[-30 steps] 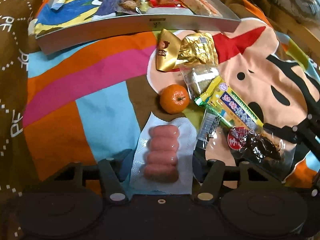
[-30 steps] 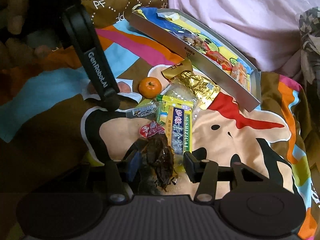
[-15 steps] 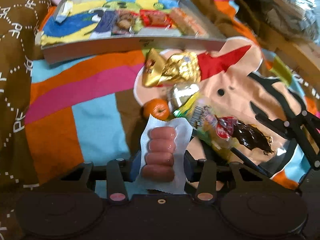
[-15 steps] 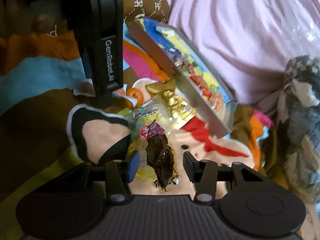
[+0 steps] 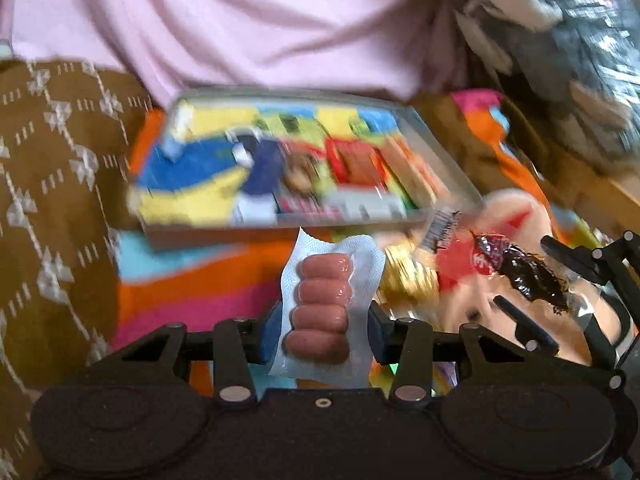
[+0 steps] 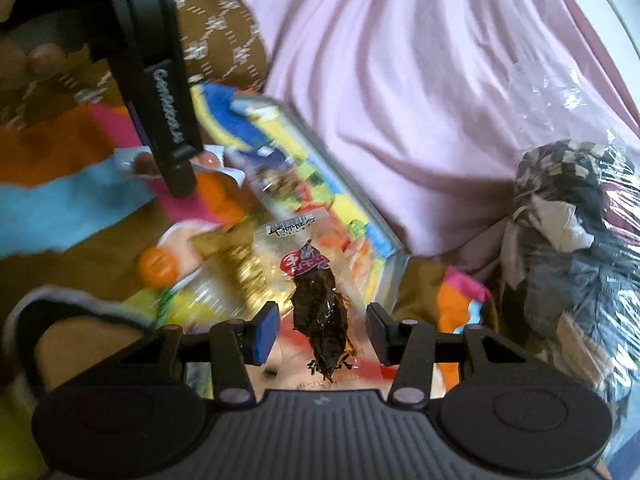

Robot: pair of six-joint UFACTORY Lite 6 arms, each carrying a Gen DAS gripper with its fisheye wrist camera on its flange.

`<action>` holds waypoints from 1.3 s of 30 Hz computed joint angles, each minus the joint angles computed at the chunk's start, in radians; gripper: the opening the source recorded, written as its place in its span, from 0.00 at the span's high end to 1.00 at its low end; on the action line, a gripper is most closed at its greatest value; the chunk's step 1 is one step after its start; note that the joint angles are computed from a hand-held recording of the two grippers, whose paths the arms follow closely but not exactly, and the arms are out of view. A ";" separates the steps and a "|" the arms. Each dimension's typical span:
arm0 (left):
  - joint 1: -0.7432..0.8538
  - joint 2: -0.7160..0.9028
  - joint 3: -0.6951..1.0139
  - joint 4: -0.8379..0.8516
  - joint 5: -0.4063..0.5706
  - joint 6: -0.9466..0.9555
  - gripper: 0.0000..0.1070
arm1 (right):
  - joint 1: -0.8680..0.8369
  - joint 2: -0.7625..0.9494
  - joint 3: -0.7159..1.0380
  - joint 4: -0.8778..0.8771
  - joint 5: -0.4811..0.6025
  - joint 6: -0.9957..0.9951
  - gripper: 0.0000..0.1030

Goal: Organize snacks
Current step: 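Carry the sausage packet and jerky packet over the tray with both tools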

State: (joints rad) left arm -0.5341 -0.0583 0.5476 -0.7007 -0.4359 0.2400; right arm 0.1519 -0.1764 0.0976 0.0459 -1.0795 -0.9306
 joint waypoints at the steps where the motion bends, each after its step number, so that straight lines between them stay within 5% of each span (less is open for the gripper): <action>1: 0.024 0.006 0.032 -0.018 0.004 0.039 0.57 | 0.000 0.022 0.045 -0.008 0.009 0.007 0.49; 15: 0.250 0.367 0.598 -0.196 0.104 0.391 0.56 | 0.097 0.424 0.690 -0.020 0.170 0.100 0.49; 24: 0.324 0.543 0.788 -0.316 0.166 0.535 0.55 | 0.111 0.616 0.988 0.003 0.359 0.240 0.49; 39: 0.340 0.673 0.918 -0.734 0.217 0.974 0.53 | 0.086 0.699 1.083 -0.015 0.511 0.340 0.49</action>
